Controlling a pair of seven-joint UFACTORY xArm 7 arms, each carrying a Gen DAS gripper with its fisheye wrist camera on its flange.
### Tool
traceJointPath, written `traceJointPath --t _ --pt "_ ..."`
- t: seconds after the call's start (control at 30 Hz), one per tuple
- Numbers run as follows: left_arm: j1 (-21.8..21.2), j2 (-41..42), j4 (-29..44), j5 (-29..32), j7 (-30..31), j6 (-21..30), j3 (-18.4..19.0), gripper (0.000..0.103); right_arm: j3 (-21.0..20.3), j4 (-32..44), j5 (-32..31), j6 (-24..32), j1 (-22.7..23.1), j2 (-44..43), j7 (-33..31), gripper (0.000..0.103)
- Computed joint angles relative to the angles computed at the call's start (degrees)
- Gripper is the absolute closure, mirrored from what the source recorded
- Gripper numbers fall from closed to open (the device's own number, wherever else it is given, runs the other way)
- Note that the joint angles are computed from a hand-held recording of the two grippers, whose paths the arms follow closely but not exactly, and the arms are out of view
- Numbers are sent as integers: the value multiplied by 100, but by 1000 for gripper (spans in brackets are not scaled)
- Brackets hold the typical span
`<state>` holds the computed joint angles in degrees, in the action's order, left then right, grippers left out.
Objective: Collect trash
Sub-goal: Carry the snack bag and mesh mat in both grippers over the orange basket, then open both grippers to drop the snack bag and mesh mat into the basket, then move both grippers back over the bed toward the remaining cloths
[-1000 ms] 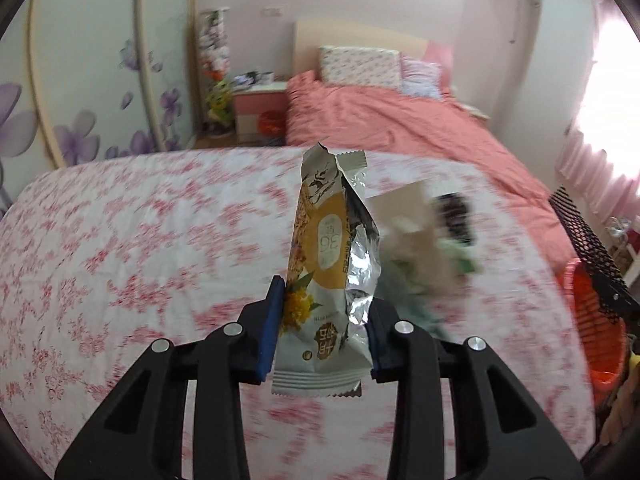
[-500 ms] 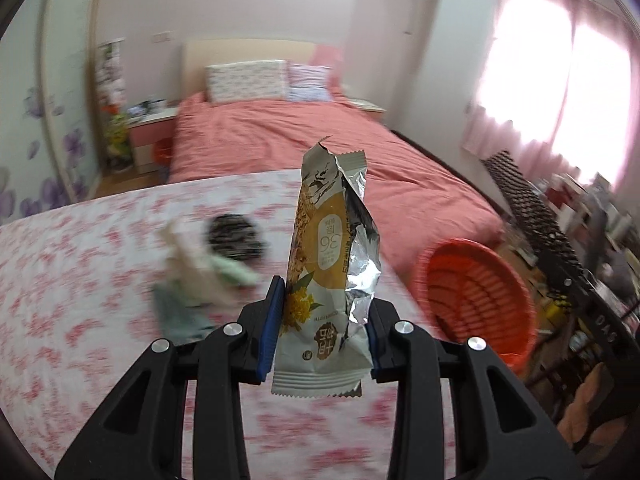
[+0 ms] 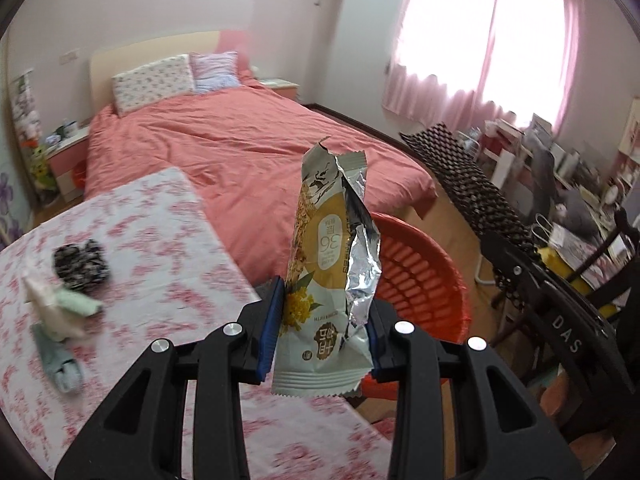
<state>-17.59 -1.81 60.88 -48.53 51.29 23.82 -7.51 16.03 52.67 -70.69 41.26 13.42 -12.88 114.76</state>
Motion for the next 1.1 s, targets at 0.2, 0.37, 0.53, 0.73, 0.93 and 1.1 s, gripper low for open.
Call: traceJointPath --t 0.2,0.37,0.53,0.73,0.93,1.1 --pt "-94 257 165 306 -226 26 -175 68 -170 -302 -117 -391 -199 -74 263 94" --pt "-125 513 304 624 -485 39 -293 67 -338 -484 -276 -842 -415 -24 514 93" --pt "-94 736 394 1119 -953 81 -358 52 -485 -494 -418 -1312 -579 174 586 71" --pt "-26 757 239 1671 -1501 -138 -354 30 -418 -422 -401 -1049 -467 329 467 40" --pt "115 454 -316 2414 -2168 -823 -161 18 -298 -226 -306 -394 -182 448 74 18" --pt "411 241 -628 2446 -2256 -972 63 17 -275 153 -233 -142 133 803 -242 11"
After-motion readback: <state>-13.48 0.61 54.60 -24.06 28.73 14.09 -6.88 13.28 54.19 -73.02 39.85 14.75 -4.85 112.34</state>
